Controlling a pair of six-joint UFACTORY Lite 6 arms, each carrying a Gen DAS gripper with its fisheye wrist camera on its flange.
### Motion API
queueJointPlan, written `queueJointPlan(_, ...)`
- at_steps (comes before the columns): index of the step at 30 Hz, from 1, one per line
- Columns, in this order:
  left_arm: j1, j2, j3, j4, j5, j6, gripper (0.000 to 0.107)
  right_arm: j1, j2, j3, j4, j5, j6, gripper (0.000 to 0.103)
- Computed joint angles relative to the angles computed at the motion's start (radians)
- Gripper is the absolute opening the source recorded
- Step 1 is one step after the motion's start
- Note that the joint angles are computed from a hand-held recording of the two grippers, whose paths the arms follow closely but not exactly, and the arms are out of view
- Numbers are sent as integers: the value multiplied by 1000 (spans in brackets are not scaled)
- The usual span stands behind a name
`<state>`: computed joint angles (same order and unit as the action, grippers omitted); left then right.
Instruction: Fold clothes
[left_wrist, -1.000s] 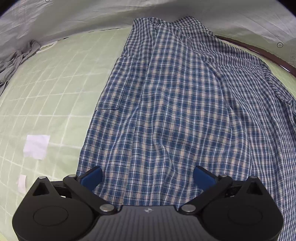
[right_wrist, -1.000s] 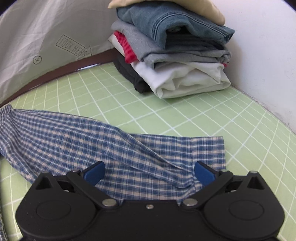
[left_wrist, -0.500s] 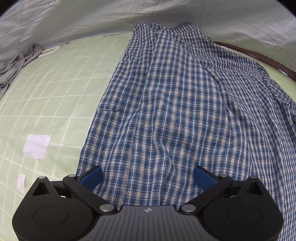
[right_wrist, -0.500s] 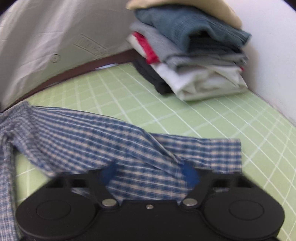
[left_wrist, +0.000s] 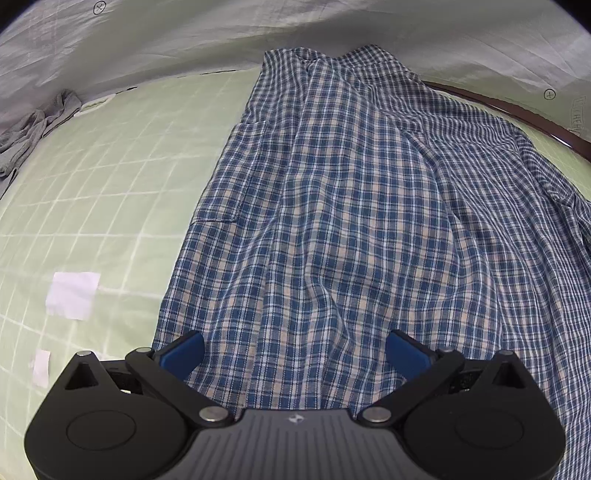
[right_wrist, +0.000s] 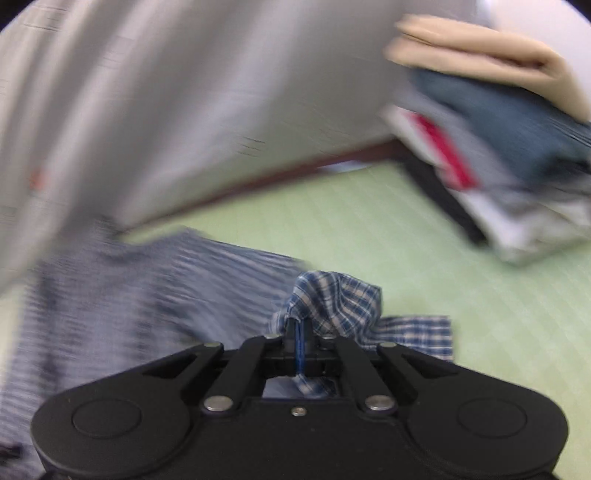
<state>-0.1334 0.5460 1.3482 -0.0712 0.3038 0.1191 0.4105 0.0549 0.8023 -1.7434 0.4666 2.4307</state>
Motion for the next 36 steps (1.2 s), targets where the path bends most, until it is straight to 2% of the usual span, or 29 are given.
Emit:
queueJointPlan(2,2,1,2,-8,1,12,103,55,57,98,-73,-68,32,1)
queueJointPlan(3,3,1,3,-11,2,15,103,73,100,161,-56,-130,-14,1)
queueJointPlan(4,3,2,4,-12,3,15,103,98,166,227,-1,-163,-102,7)
queueJointPlan(5,3,3,6,-11,5,14,103,123,235,295,68,-189,-207,28)
queueJointPlan(6,3,4,7,-11,6,14,103,157,299,344,141,-173,-312,42)
queueJointPlan(7,4,2,6,-13,5,17,103,181,334,369,226,-157,-406,65)
queueJointPlan(8,6,1,5,-17,6,24,103,203,362,384,274,-142,-459,73)
queueJointPlan(9,7,1,6,-22,7,31,103,213,349,367,296,-141,-469,76)
queueJointPlan(11,8,-3,0,-27,0,37,103,233,297,302,234,-128,-365,103)
queueJointPlan(13,9,-5,-3,-29,-3,38,103,246,222,208,130,-85,-197,103)
queueJointPlan(17,2,4,22,18,34,-29,103,251,68,43,136,11,-61,103)
queueJointPlan(20,-2,1,52,64,96,-98,103,274,-24,-54,269,147,-102,103)
queueJointPlan(24,-33,-68,29,169,85,-189,103,280,-81,-133,415,287,-171,103)
queueJointPlan(27,-69,-90,64,204,86,-210,103,257,-104,-179,469,328,-196,103)
queueJointPlan(29,-93,-79,114,170,97,-169,103,233,-96,-193,489,341,-212,103)
queueJointPlan(32,-131,-15,227,25,140,-39,103,191,-94,-216,495,328,-207,103)
queueJointPlan(35,-140,114,413,-277,260,227,101,138,-91,-231,479,276,-196,103)
queueJointPlan(36,-135,165,481,-381,317,300,95,125,-94,-233,474,267,-194,103)
